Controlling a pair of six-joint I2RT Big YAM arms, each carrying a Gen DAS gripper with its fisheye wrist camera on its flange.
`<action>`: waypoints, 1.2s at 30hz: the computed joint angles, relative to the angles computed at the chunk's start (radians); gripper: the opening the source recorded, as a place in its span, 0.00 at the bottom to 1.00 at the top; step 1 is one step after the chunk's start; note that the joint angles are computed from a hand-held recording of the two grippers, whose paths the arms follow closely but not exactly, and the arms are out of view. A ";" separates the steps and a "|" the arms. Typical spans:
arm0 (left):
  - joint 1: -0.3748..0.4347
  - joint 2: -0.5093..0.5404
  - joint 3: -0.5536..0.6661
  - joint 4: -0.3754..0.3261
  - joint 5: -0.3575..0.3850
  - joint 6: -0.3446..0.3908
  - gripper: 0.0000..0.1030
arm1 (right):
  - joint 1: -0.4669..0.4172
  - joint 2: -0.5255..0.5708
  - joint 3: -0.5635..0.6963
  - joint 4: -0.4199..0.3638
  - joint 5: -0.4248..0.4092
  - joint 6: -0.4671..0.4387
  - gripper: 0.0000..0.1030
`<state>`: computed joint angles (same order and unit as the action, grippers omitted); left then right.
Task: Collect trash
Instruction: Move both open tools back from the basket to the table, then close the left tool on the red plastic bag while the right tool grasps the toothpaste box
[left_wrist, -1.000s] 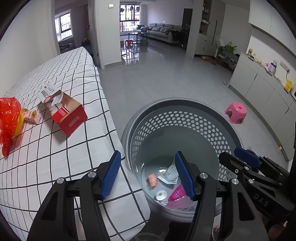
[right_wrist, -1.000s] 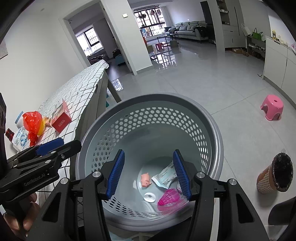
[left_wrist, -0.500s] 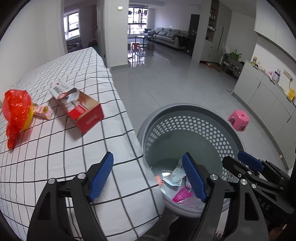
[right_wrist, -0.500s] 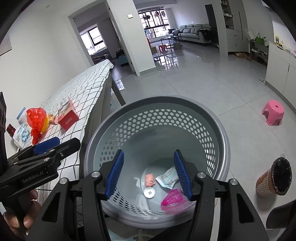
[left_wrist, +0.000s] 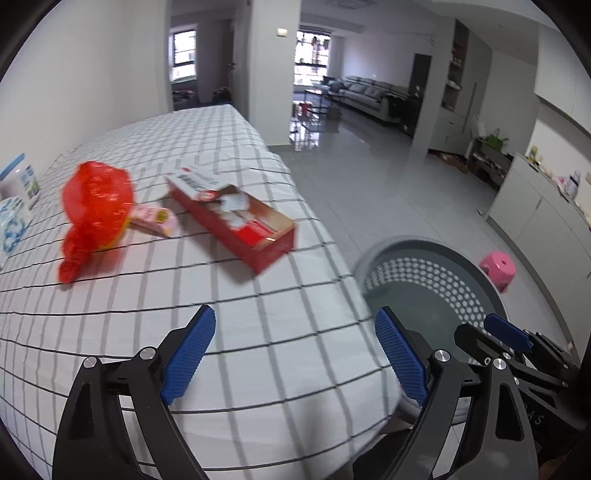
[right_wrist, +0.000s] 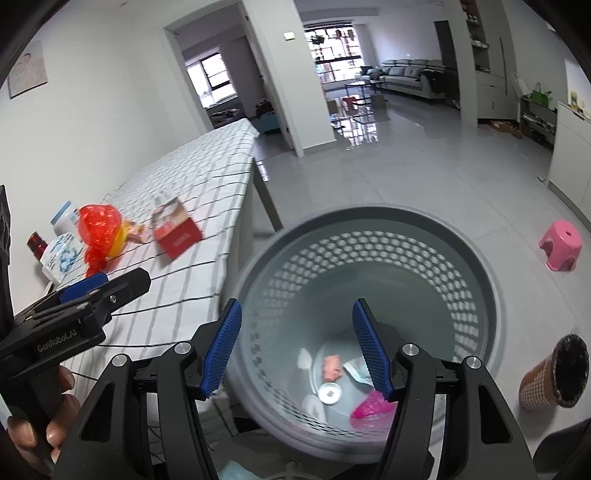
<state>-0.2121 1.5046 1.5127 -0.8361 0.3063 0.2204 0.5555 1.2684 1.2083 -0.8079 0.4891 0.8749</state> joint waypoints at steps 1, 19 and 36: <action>0.009 0.001 0.003 0.004 0.000 -0.002 0.84 | 0.002 0.011 0.012 0.006 -0.004 -0.009 0.59; 0.192 0.151 0.216 0.076 -0.082 -0.029 0.88 | 0.020 0.238 0.288 0.071 -0.093 -0.199 0.60; 0.201 0.400 0.495 0.026 -0.081 -0.001 0.88 | 0.005 0.402 0.488 0.039 -0.194 -0.272 0.60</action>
<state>-0.0115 1.9049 2.0073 -0.8105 0.2257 0.2195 0.5609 1.6707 1.6963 -0.7693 0.2950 0.6033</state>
